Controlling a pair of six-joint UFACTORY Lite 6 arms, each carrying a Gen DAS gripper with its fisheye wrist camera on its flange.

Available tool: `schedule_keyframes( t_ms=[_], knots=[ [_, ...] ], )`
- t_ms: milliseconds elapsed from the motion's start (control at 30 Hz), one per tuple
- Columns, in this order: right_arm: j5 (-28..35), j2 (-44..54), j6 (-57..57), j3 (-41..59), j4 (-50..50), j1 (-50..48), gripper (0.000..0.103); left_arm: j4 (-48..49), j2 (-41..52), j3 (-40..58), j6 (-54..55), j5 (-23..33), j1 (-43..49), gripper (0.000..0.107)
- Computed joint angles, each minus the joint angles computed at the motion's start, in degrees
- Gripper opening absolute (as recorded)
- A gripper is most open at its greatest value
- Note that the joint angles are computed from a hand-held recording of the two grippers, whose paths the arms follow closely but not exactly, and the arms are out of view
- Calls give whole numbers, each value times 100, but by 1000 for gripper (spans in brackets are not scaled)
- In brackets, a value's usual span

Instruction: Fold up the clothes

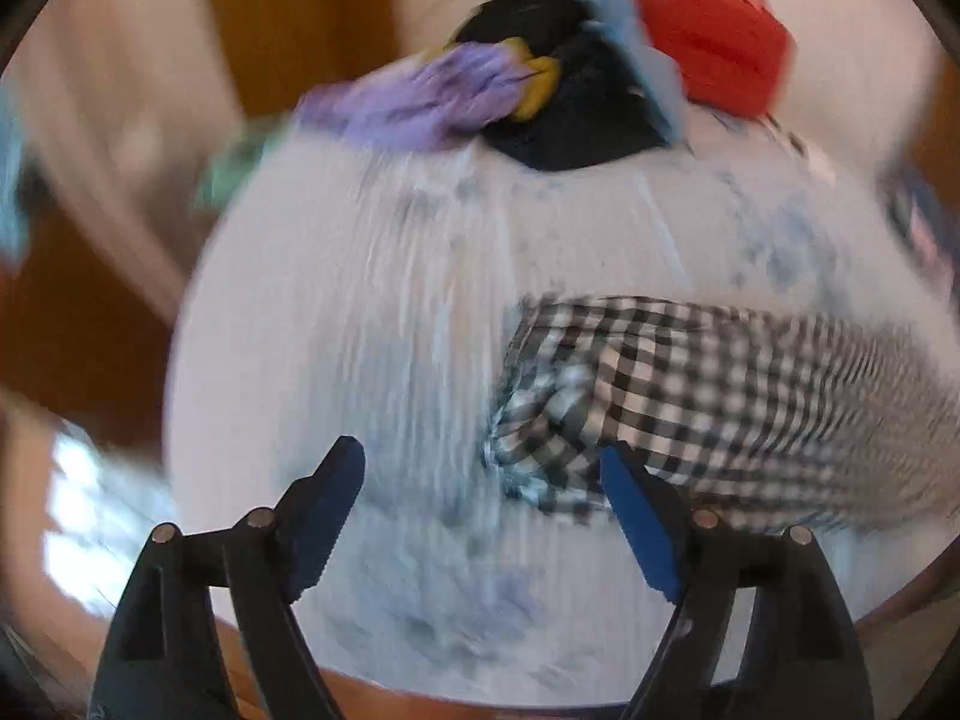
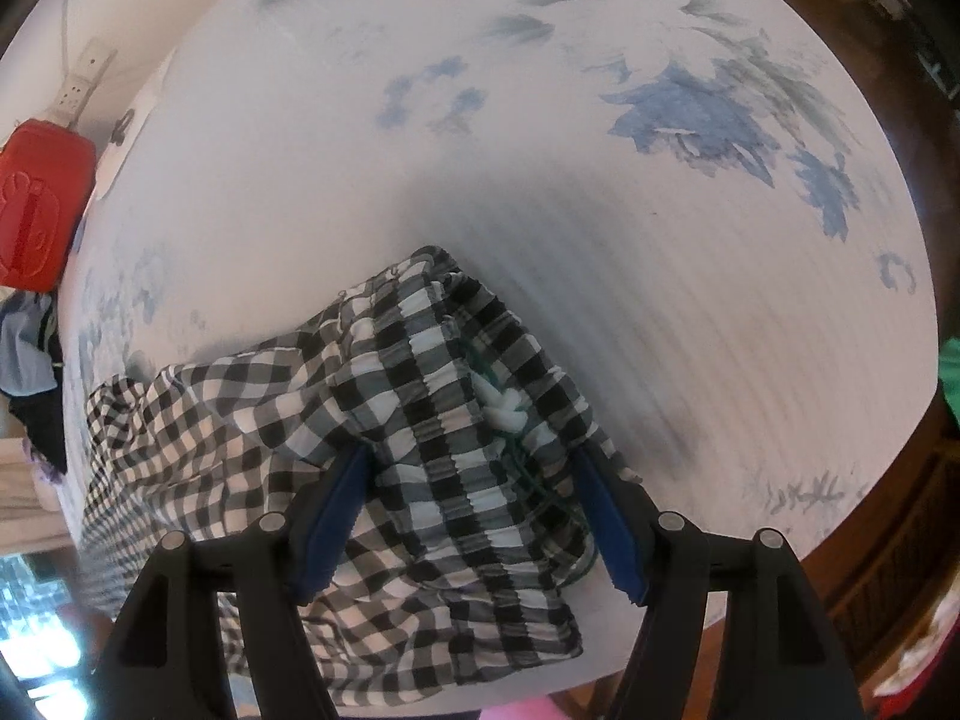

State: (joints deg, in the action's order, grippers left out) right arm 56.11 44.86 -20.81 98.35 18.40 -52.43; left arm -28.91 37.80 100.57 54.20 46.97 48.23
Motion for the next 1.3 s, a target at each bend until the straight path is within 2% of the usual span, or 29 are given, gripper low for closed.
schedule_keyframes(
  t_ms=[100, 200, 333, 467, 567, 633, 667, 700, 767, 800, 833, 867, 900, 933, 967, 1033, 1100, 1200, 1233, 1267, 1300],
  knots=[
    [21, -52, 53, -21, -106, 13, 70, -191, 377, 739, -401, 371, 53, 81],
    [-23, -147, 79, -89, -138, 28, 70, 257, 967, 1670, -1164, 446, -209, 81],
    [-191, -605, -146, -530, 121, -192, 70, 987, 2197, 3271, -2279, 1005, -584, 81],
    [-48, -1002, -410, -755, 410, -737, 70, 1434, 2451, 3082, -2624, 733, -895, 81],
    [165, -1072, -485, -703, 533, -1124, 71, 1599, 2601, 2985, -2862, 737, -971, 81],
    [205, -1151, -625, -877, 633, -1302, 71, 1677, 2470, 2593, -2963, 557, -1006, 81],
    [212, -1164, -648, -949, 679, -1339, 71, 1745, 2337, 2291, -2963, 421, -1039, 79],
    [204, -1154, -626, -1010, 723, -1324, 71, 1781, 2171, 1977, -2883, 282, -1077, 70],
    [211, -1081, -684, -1114, 789, -1327, 71, 1799, 1811, 1394, -2673, -3, -1152, 38],
    [170, -1082, -734, -1233, 819, -1291, 71, 1809, 1644, 1129, -2573, -133, -1190, 29],
    [141, -1082, -837, -1346, 842, -1249, 71, 1869, 1467, 895, -2555, -297, -1236, 25],
    [37, -1170, -983, -1496, 797, -1143, 65, 1982, 1279, 689, -2623, -491, -1288, 25],
    [-148, -1340, -1110, -1676, 689, -976, 51, 2107, 1102, 501, -2703, -676, -1341, 25],
    [-432, -1561, -1141, -1853, 452, -786, 13, 2184, 957, 363, -2762, -811, -1365, 25],
    [-807, -1828, -1048, -2027, 54, -571, 9, 2144, 877, 318, -2724, -842, -1344, 25],
    [-1274, -2176, -975, -2176, -353, -436, 9, 2165, 723, 114, -2675, -936, -1325, 25],
    [-1605, -2230, -519, -2198, -1036, -310, 9, 2261, 636, -135, -2616, -1184, -1327, 27],
    [-1501, -1924, -420, -1991, -1142, -387, 10, 2096, 835, 76, -2488, -937, -1221, 44],
    [-1432, -1904, -562, -1968, -940, -488, 11, 1771, 800, 123, -2267, -811, -1119, 60],
    [-1353, -1985, -814, -2011, -586, -644, 16, 1441, 674, 103, -2017, -755, -997, 81],
    [-1259, -2060, -1053, -2050, -244, -801, 19, 1230, 561, 117, -1908, -709, -904, 89]
  ],
)
